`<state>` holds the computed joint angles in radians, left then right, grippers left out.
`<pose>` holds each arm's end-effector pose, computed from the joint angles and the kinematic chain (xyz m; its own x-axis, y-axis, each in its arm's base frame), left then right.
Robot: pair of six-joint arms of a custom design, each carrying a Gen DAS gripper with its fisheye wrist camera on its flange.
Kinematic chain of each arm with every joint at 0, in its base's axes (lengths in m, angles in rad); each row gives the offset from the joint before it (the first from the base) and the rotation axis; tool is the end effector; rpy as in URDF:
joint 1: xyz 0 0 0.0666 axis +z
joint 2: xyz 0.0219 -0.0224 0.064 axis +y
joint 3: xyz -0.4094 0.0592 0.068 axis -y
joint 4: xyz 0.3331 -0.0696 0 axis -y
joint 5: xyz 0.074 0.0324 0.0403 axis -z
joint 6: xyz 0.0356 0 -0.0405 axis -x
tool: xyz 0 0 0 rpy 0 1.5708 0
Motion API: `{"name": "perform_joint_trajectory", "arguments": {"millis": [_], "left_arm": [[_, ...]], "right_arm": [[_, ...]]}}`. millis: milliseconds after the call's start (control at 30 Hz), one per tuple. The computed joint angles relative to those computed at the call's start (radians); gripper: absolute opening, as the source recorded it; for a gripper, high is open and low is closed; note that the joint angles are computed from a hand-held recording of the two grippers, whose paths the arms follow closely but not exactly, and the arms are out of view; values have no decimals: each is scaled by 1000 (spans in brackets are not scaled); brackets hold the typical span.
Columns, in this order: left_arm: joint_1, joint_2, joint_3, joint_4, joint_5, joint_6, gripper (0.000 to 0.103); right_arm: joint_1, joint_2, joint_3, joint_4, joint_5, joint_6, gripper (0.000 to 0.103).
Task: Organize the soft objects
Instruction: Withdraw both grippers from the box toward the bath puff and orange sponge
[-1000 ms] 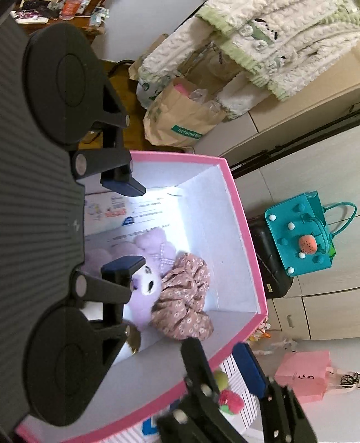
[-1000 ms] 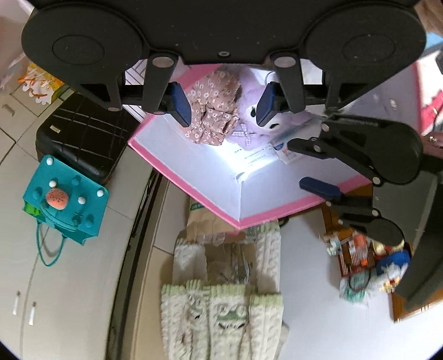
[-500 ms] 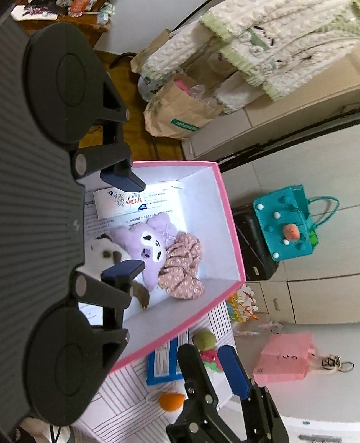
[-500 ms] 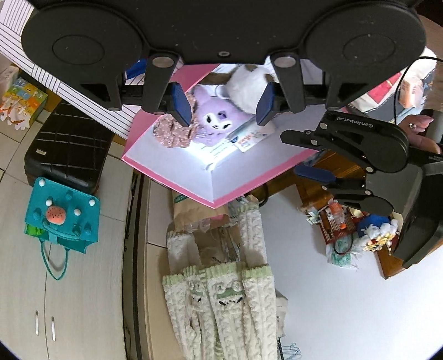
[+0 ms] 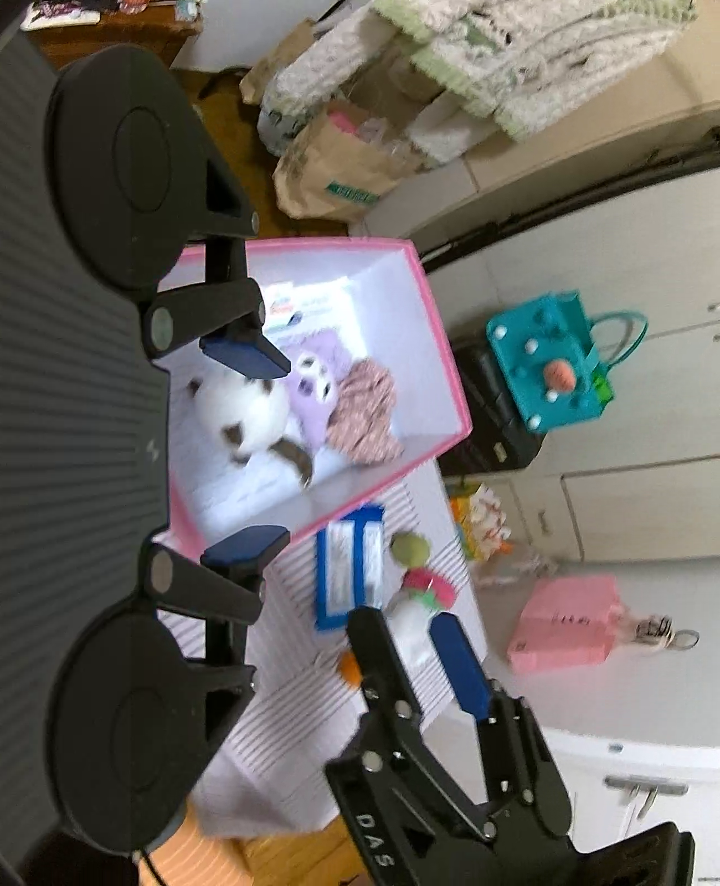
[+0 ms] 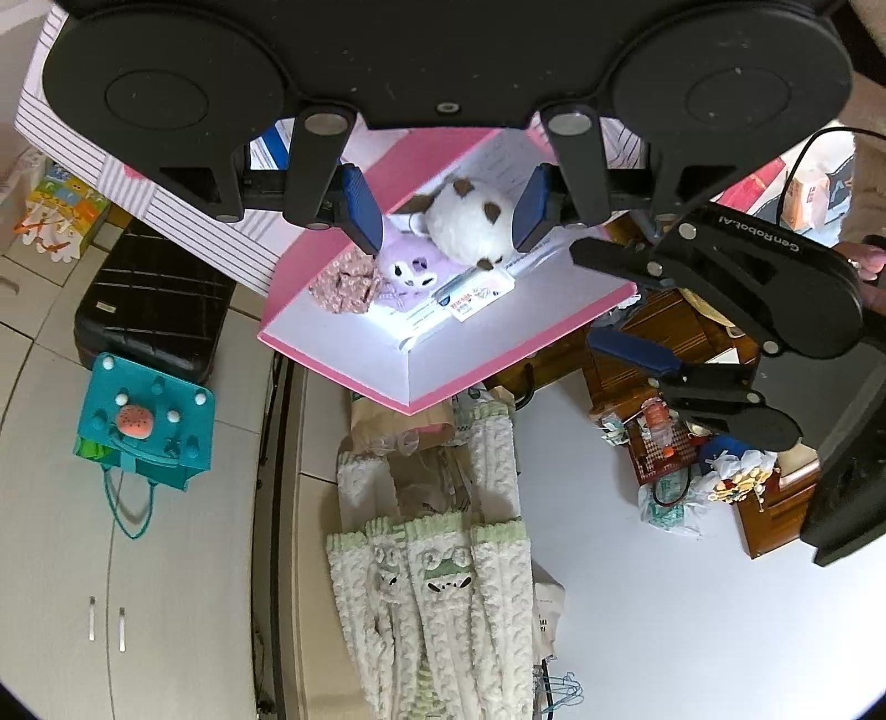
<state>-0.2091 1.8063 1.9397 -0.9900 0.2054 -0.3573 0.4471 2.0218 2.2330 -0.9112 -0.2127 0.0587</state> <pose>0.5705 -0.1289 0.4748 -0.5757 0.4722 -0.6675 0.5713 0.8163 0.0847 0.6014 0.2962 0.4690 -0.5466 -0.3257 -0.7715 -0.6013 0.7938 0.0909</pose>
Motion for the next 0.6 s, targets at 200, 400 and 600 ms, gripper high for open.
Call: {"name": "perform_joint_trajectory", "arguments": {"millis": [200, 400, 600], "left_arm": [[-22, -31, -39, -12, 5, 2, 61], [-56, -54, -86, 39, -23, -4, 62], [-93, -38, -89, 34, -41, -11, 63]], "right_arm": [[2, -124, -192, 87, 45, 4, 57], [-1, -216, -349, 162, 86, 16, 58], [-8, -303, -513, 241, 123, 11, 59]]}}
